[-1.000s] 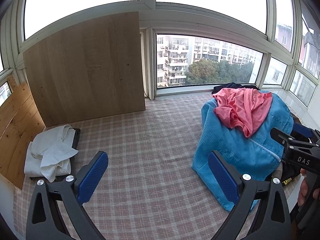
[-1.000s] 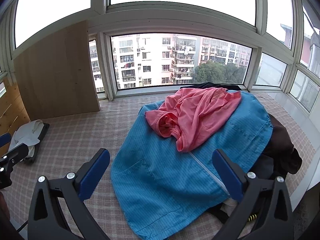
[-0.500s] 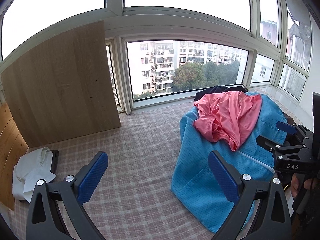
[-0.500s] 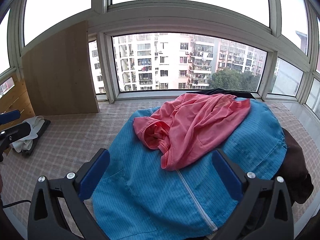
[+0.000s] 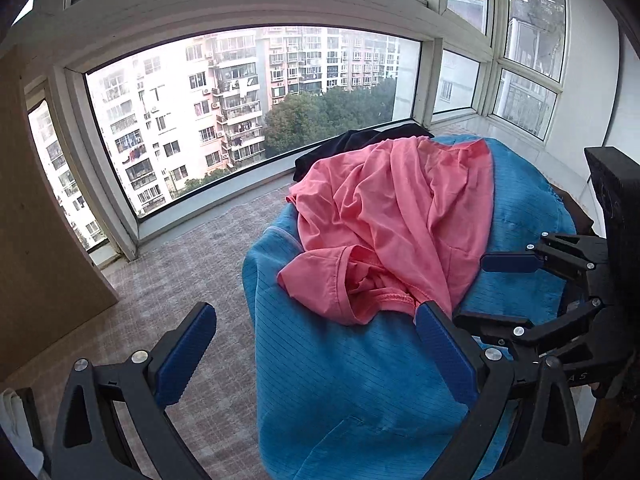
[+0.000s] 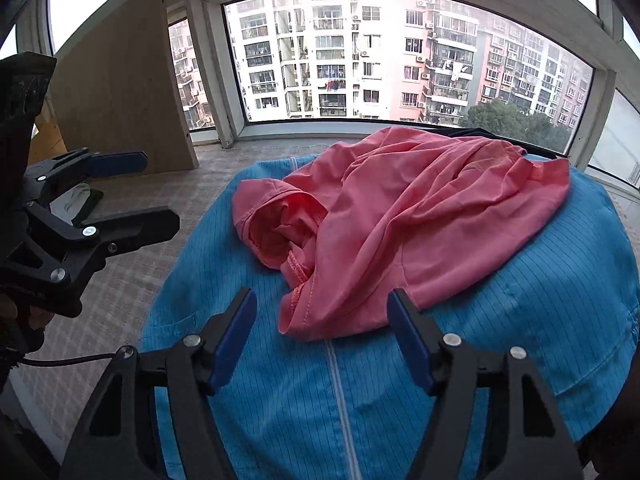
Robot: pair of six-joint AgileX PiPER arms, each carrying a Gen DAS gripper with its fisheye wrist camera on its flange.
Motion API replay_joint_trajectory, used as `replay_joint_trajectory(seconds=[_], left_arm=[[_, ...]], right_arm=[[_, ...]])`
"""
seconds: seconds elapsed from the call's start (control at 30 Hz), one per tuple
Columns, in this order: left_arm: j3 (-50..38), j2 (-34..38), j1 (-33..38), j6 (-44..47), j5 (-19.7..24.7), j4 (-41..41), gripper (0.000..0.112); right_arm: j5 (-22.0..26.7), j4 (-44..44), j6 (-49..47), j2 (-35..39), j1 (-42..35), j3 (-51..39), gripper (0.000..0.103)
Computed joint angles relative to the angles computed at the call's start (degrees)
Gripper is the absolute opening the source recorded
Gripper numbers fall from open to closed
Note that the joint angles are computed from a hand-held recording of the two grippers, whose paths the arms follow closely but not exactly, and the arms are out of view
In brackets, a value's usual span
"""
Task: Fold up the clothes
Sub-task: 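Grasp the blue striped garment with the left gripper and lift it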
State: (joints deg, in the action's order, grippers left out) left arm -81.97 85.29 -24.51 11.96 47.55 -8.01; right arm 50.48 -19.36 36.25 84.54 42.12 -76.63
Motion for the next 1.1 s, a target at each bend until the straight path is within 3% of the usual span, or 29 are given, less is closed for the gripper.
replay_joint_trajectory(seconds=[0.33,0.37,0.4,0.43,0.47,0.5,0.57,0.6,0.63,0.67,0.77,0.87,0.97,1.1], left_arm=[[-2.43,7.93,-3.45,1.27,-3.62,4.85,0.098],[-2.56,8.46,-3.84,1.29,-3.96,5.51,0.093],[-2.72,9.03,-4.25,1.22,-4.28,6.25,0.089],[-3.08,9.73,-4.57,1.02,-4.22,6.88,0.076],[-3.89,10.55,-4.38,1.33,-3.17,6.41,0.061],[-4.74,11.39,-4.2,1.62,-2.1,5.96,0.056],[-6.35,12.93,-3.71,2.31,-0.01,4.76,0.047],[-6.72,13.12,-2.97,3.31,0.81,2.86,0.04],[-7.27,13.33,-2.1,4.45,1.87,0.76,0.021],[-7.87,13.5,-1.27,5.28,2.94,-0.98,0.012],[-9.35,12.53,0.93,5.64,5.19,-3.3,0.018],[-7.79,8.96,2.32,5.54,4.12,-2.02,0.082],[-4.43,5.42,3.26,6.21,1.56,1.19,0.084],[-3.84,6.24,5.34,8.01,3.86,0.02,0.085]], right_arm=[[-0.38,-2.41,-2.35,4.6,-0.24,1.35,0.067],[-0.56,-1.92,-2.78,4.89,-0.56,1.29,0.066],[-0.52,-1.38,-3.38,5.4,-0.91,0.98,0.055],[0.09,-0.82,-4.15,6.18,-1.25,0.28,0.034],[1.07,-0.36,-4.69,6.86,-1.51,-0.39,0.023],[1.62,0.14,-5.05,7.2,-1.81,-0.7,0.016],[1.31,1.65,-5.96,6.59,-2.68,-0.26,0.015],[1.26,2.4,-6.17,5.98,-3.3,-0.13,0.009],[1.1,3.33,-6.33,5.09,-4.18,0.01,0.008],[0.95,4.29,-6.51,4.23,-5.07,0.1,0.008],[0.31,4.05,-5.11,0.08,-8.73,-0.98,0.007],[2.64,2.14,-4.15,-4.32,-13.98,-5.77,0.007],[8.36,-3.77,-3.13,-6.13,-17.76,-13.52,0.007],[15.15,-4.02,-6.91,-6.89,-26.11,-23.83,0.007]])
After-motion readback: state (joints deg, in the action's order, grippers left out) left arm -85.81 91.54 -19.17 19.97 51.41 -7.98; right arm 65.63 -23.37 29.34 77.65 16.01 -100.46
